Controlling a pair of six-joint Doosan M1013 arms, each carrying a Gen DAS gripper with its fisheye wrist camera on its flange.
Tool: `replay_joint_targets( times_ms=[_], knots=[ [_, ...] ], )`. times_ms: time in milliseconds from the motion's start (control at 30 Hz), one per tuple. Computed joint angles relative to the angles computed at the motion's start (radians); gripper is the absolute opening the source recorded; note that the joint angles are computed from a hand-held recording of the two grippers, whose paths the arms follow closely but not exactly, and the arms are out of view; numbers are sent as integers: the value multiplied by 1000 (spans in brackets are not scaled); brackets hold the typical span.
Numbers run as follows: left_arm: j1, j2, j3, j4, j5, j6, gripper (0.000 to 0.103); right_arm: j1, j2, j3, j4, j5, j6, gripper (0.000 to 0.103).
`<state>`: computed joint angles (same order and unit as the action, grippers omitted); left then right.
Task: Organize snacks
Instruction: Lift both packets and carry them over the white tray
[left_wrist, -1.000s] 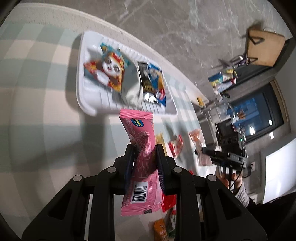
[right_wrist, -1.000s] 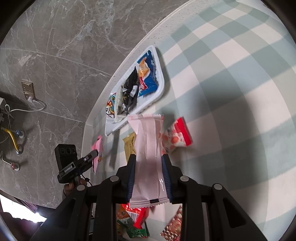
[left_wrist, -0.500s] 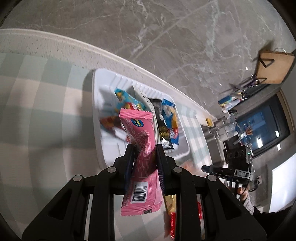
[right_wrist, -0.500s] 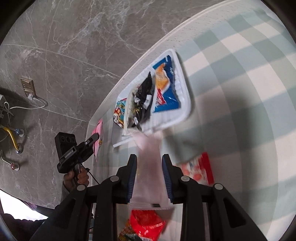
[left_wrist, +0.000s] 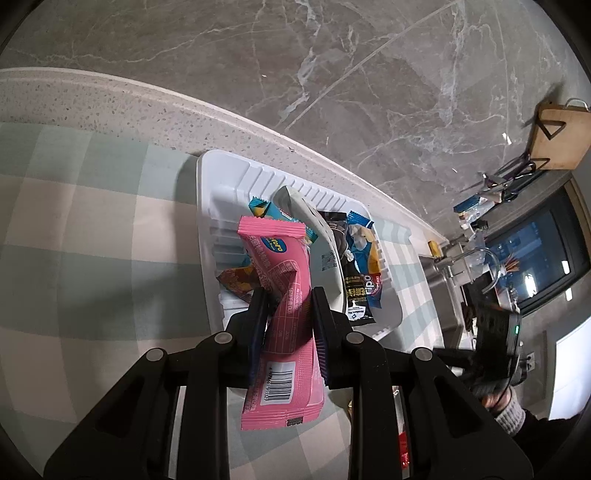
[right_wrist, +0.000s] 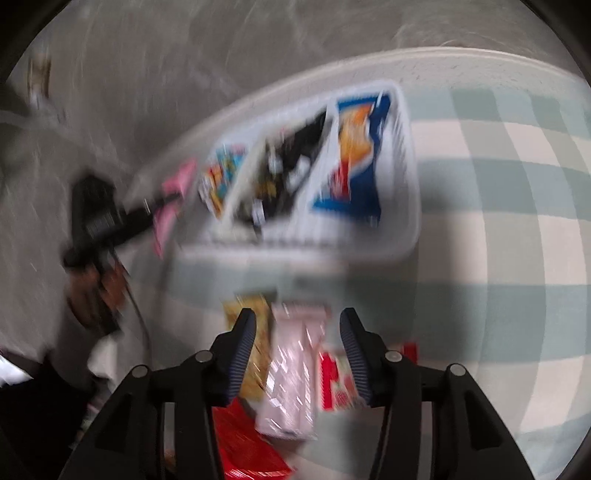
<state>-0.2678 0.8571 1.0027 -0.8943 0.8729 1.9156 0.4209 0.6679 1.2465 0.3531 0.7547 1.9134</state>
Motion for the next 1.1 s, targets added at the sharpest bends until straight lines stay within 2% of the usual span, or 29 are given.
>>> replay_joint_targets(
  times_ms=[133, 200, 367, 433, 500, 600, 700, 967, 1100],
  knots=[
    [-3, -11, 19, -3, -11, 8, 22, 35, 17, -14, -68, 78, -7, 52],
    [-4, -12, 22, -1, -16, 6, 22, 46, 22, -19, -87, 92, -15, 53],
    [-7, -9, 20, 6, -18, -8, 22, 89, 47, -73, -274, 167, 11, 52],
    [-9, -8, 21, 7, -20, -10, 22, 107, 60, -97, -355, 200, 17, 42],
    [-10, -8, 22, 7, -22, -9, 22, 108, 62, -99, -357, 193, 16, 30],
    [-10, -8, 23, 6, -23, -11, 22, 88, 44, -64, -267, 138, 15, 27],
    [-9, -9, 26, 3, -26, -12, 22, 52, 23, -21, -110, 70, -19, 26],
    [-5, -11, 35, -11, -35, -9, 22, -28, -35, 116, 394, -118, -226, 26],
    [-4, -6, 29, -7, -33, -17, 22, -50, -42, 134, 536, -176, -303, 26]
  ],
)
